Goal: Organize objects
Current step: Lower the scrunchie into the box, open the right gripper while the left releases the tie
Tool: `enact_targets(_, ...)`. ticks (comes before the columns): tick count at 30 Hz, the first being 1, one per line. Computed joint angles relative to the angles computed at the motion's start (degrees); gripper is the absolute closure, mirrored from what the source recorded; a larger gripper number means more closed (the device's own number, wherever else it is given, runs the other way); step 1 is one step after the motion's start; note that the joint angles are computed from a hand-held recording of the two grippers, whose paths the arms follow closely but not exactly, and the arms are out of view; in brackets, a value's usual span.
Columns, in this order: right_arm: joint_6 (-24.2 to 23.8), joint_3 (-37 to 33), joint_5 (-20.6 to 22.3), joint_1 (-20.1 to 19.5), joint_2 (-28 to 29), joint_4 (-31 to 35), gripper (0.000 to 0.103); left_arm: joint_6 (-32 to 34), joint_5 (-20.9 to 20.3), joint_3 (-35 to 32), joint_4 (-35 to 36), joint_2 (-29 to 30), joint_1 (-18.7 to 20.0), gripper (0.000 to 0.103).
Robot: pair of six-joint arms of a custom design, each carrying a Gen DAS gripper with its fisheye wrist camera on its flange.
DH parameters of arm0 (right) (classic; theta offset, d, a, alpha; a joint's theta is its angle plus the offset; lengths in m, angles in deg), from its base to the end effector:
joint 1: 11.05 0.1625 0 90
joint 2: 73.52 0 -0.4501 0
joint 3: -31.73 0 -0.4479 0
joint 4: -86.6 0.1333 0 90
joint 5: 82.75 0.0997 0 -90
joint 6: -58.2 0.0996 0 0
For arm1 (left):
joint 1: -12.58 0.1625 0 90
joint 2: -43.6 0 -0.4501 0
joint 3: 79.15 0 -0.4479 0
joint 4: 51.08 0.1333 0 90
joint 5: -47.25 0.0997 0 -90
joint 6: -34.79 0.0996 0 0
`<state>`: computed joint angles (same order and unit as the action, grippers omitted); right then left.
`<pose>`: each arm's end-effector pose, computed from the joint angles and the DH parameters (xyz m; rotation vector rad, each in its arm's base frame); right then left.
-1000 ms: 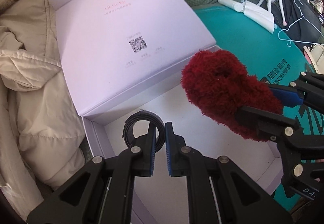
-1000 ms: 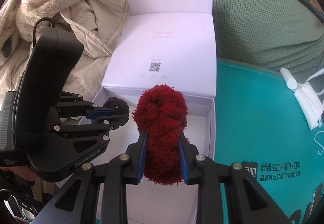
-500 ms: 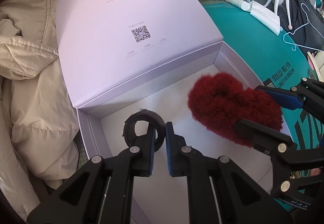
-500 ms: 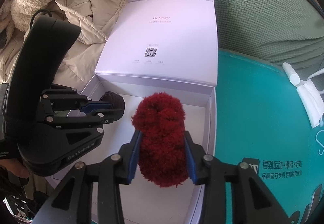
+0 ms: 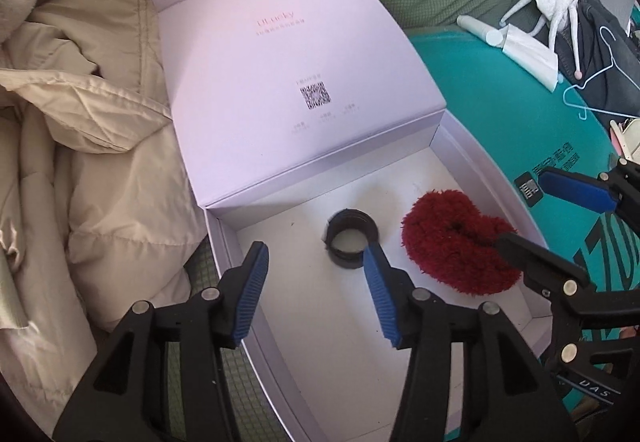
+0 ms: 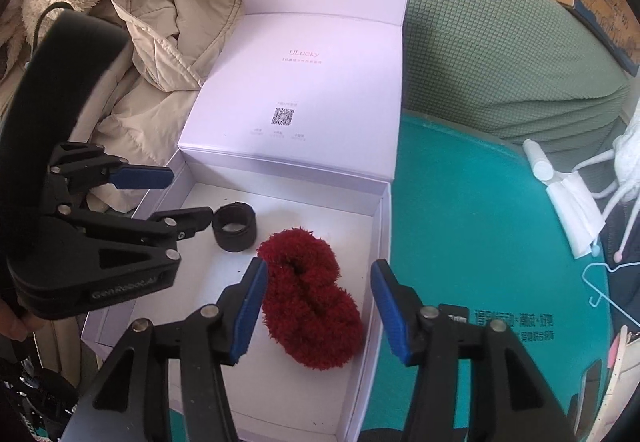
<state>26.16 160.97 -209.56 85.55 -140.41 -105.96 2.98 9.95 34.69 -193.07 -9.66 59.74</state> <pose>0.1320 -0.5003 0.1832 0.4957 -2.2591 0.6516 -0.2377 -0.5689 0.0585 0.3020 2.2497 -0.5458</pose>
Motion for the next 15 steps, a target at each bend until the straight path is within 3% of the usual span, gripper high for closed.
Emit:
enact_targets(7, 1.06, 2.24, -2.18, 2.66, -3.14, 0.45, 0.049, -1.60, 0.15, 3.08, 0.08, -4.37, -2.94, 0.055)
enact_targets(15, 1.95, 4.21, -4.17, 5.93, -6.40, 0.07, 0.049, -7.21, -0.96, 5.02, 6.34, -9.01, -6.84, 0.055)
